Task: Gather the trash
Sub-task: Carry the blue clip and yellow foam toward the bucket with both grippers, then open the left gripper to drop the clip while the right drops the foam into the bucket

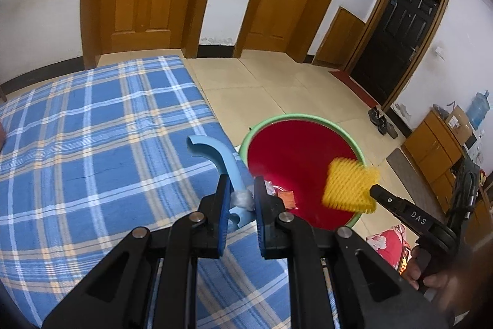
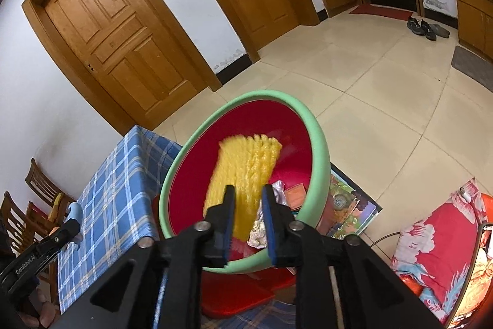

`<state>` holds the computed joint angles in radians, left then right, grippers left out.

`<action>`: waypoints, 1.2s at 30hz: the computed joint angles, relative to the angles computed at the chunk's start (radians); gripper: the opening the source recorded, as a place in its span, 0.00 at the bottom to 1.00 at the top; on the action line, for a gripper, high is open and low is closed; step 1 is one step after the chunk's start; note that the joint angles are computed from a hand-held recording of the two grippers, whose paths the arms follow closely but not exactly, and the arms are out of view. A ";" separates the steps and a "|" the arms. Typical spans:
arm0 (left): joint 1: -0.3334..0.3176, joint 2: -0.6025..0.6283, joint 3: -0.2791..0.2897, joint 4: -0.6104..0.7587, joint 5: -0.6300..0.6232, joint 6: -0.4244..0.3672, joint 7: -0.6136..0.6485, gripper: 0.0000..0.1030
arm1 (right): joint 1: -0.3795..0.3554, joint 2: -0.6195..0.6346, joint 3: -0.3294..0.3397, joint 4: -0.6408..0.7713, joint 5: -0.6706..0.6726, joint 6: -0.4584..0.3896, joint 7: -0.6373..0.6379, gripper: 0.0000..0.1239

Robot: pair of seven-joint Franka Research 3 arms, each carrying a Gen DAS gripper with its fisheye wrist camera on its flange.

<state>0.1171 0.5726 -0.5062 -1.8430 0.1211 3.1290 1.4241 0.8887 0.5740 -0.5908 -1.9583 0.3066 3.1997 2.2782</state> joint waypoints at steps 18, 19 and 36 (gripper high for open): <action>-0.103 0.127 0.013 0.169 -0.018 -0.123 0.097 0.14 | -0.027 -0.041 0.056 -0.056 0.151 0.081 -0.145 0.33; -0.110 0.134 0.015 0.180 -0.023 -0.133 0.107 0.14 | -0.028 -0.043 0.058 -0.058 0.161 0.082 -0.152 0.34; -0.237 0.160 0.120 0.260 -0.070 -0.198 0.113 0.38 | -0.062 -0.060 0.110 -0.068 0.261 0.105 -0.240 0.37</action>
